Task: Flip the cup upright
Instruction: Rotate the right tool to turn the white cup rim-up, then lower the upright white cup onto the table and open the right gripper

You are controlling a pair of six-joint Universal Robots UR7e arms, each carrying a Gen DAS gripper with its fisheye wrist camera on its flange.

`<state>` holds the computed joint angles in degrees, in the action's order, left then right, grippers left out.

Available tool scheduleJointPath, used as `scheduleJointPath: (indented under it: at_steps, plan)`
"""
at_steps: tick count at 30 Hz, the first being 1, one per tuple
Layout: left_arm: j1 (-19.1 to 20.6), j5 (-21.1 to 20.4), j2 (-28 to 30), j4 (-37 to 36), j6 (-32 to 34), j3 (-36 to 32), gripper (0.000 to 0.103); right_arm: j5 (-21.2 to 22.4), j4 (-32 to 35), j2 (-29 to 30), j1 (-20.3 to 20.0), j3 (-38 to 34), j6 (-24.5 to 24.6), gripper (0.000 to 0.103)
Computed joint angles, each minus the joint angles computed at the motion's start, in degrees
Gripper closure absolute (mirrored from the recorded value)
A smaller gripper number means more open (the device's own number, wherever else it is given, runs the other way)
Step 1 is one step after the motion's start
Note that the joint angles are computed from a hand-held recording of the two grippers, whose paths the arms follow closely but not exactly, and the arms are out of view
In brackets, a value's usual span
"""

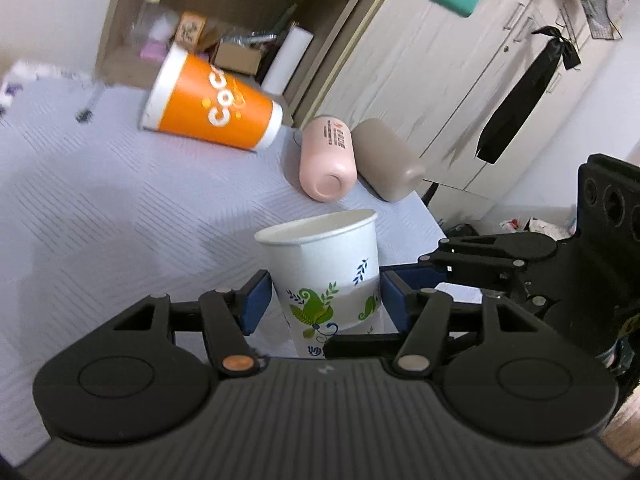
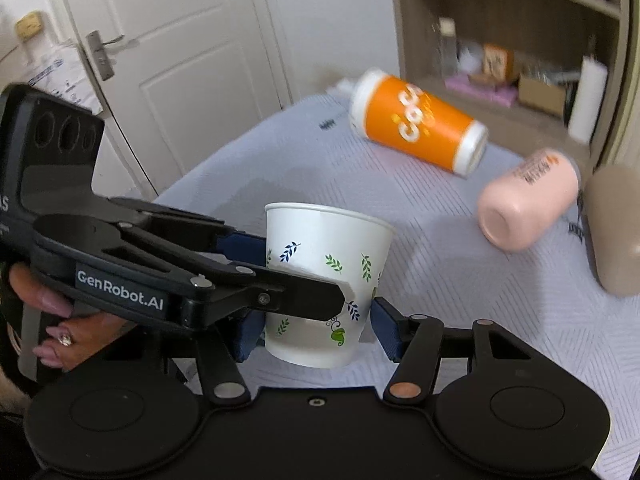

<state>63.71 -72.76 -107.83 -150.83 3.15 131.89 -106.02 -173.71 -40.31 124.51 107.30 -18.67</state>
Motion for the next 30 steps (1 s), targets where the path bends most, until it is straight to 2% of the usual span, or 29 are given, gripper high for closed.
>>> scheduleJointPath:
  at_steps: [5,10,13,19,23,26,30]
  plan:
    - [-1.1,2.0,-5.3,-1.8,5.0,1.9,0.045,1.5,-7.0,2.5,1.2,0.6,-1.6,0.039]
    - [-1.7,5.9,-8.1,-3.7,10.2,2.4,0.045,2.4,-8.0,5.9,2.6,-2.7,-3.8,0.04]
    - [-0.5,6.9,-7.4,-6.7,12.9,1.7,0.045,2.1,-8.6,8.5,3.6,-5.9,-6.0,0.04]
    - [7.2,3.0,-1.1,-13.5,19.7,-3.5,0.045,0.9,-10.0,15.6,4.3,-14.5,-10.5,0.04]
    - [12.2,-0.3,4.4,-17.7,24.8,-7.9,0.045,-1.1,-10.7,21.5,4.8,-22.5,-15.3,0.04]
    - [16.4,-4.5,8.3,-18.4,27.1,-12.3,0.045,-1.2,-9.9,25.3,4.4,-28.6,-18.2,0.04]
    - [19.7,-8.0,13.0,-20.1,29.7,-16.9,0.044,-1.6,-7.9,29.5,3.9,-36.0,-18.6,0.04]
